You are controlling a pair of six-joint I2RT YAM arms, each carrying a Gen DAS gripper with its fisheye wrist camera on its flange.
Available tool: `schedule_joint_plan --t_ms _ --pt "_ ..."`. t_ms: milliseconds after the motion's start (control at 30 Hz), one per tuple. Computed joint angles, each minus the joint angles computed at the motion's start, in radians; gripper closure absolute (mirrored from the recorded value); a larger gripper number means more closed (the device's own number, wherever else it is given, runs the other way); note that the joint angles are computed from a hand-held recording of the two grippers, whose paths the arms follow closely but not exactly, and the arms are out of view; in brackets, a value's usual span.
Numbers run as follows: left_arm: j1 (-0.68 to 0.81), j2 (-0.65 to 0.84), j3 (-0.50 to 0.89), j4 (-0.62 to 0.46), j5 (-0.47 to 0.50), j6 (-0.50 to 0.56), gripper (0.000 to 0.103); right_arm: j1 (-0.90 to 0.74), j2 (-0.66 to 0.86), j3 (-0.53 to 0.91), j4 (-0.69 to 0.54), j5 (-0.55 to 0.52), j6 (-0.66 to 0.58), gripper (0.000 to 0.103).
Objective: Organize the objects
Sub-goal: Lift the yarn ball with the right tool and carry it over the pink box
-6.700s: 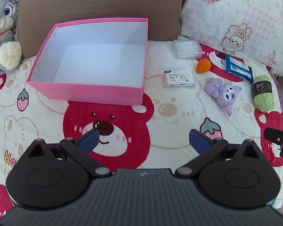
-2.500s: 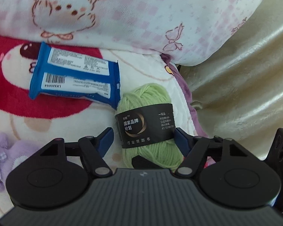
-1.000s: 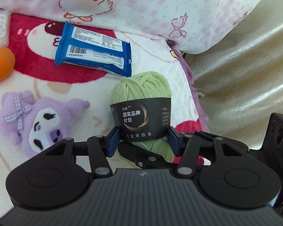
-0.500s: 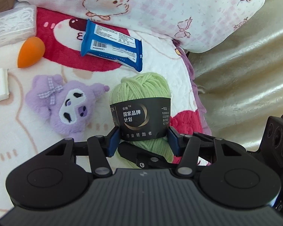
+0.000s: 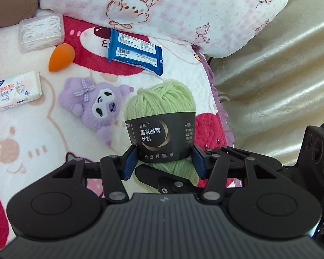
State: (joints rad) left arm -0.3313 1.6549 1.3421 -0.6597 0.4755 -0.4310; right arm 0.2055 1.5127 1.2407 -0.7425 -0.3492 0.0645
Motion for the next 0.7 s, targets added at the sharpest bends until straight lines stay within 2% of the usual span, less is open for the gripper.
schedule_joint_plan --t_ms 300,467,700 --pt "0.081 -0.133 -0.045 -0.135 0.041 0.08 0.051 0.117 -0.084 0.001 -0.05 0.028 0.043 0.038" --pt "0.158 -0.198 -0.02 -0.26 0.059 0.158 0.051 0.232 -0.095 0.06 -0.086 0.087 0.085 0.038" --pt "0.299 -0.255 0.063 -0.477 0.066 0.312 0.05 0.368 -0.05 0.186 -0.151 0.101 0.172 0.038"
